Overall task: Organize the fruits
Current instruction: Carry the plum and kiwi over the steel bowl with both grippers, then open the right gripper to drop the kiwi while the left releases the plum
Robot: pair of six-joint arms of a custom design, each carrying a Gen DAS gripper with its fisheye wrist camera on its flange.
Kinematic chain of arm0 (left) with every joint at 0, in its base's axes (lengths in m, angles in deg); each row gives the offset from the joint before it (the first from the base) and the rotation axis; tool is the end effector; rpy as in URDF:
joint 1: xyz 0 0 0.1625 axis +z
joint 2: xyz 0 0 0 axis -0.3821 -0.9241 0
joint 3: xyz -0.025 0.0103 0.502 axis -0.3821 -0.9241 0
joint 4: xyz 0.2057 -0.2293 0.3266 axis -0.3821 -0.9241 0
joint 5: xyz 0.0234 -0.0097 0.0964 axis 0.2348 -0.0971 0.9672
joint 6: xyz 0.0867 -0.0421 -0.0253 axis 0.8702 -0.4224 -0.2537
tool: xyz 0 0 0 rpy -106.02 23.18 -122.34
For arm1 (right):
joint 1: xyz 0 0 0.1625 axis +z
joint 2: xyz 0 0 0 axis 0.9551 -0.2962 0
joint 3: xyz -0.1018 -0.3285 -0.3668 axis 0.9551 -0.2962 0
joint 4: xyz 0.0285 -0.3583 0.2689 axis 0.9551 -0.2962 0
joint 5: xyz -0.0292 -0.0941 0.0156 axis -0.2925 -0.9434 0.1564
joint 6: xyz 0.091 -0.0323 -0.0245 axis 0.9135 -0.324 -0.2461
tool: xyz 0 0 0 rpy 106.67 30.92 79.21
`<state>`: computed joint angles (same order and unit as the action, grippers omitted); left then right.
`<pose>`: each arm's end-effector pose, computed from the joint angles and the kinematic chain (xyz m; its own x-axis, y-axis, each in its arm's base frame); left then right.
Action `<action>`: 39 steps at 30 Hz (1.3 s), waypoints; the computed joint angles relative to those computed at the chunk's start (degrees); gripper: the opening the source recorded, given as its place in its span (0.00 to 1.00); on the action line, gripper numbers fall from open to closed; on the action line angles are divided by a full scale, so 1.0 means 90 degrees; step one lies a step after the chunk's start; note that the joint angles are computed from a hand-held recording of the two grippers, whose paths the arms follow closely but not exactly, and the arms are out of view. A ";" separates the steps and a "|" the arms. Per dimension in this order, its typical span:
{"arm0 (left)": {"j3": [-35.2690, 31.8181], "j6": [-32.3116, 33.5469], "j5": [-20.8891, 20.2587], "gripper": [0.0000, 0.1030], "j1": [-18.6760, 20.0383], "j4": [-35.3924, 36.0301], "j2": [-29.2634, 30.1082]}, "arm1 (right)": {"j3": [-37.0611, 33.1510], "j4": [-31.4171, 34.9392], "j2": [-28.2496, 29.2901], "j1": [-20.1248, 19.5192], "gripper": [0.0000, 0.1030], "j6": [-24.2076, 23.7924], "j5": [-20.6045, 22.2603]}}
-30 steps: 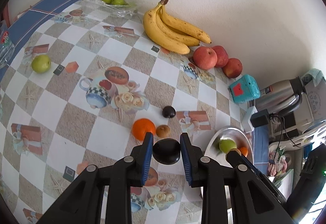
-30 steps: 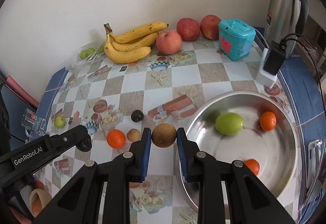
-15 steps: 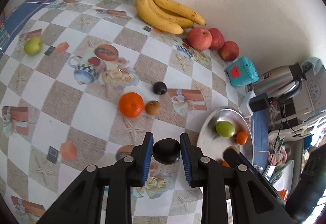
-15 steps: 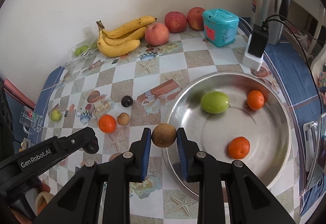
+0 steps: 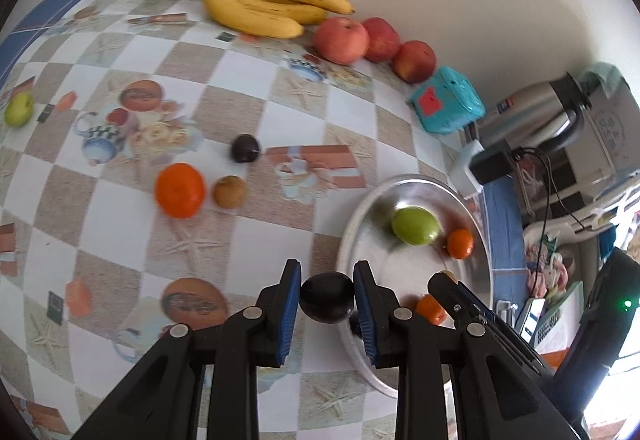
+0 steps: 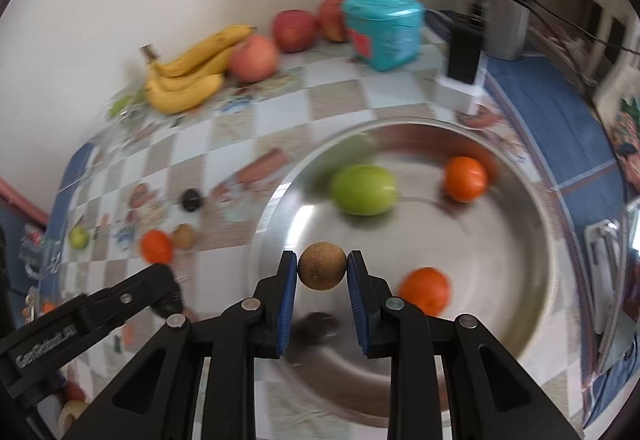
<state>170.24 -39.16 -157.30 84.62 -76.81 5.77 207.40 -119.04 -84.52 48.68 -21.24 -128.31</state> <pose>-0.0795 -0.5069 0.2688 -0.9374 0.1826 -0.2965 0.2411 0.9546 -0.1746 0.3318 -0.4387 -0.0076 -0.7586 0.4345 0.4855 0.0378 0.7733 -0.6329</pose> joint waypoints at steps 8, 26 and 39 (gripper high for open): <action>0.0096 0.0072 -0.0144 0.28 -0.0089 -0.0221 0.0193 | 0.0384 0.0124 -0.0305 -0.0133 0.26 0.0331 -0.0252; 0.0171 0.0319 -0.0195 0.28 -0.0245 -0.0583 0.0661 | 0.0516 -0.0013 -0.0322 -0.0428 0.26 0.0261 -0.0190; 0.0160 0.0402 -0.0178 0.30 -0.0256 -0.0618 0.0758 | 0.0455 0.0192 -0.0320 -0.0508 0.26 0.0338 -0.0179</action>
<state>171.68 -35.54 -158.91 82.32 -82.37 12.59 211.50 -117.32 -87.40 44.11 -18.21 -129.93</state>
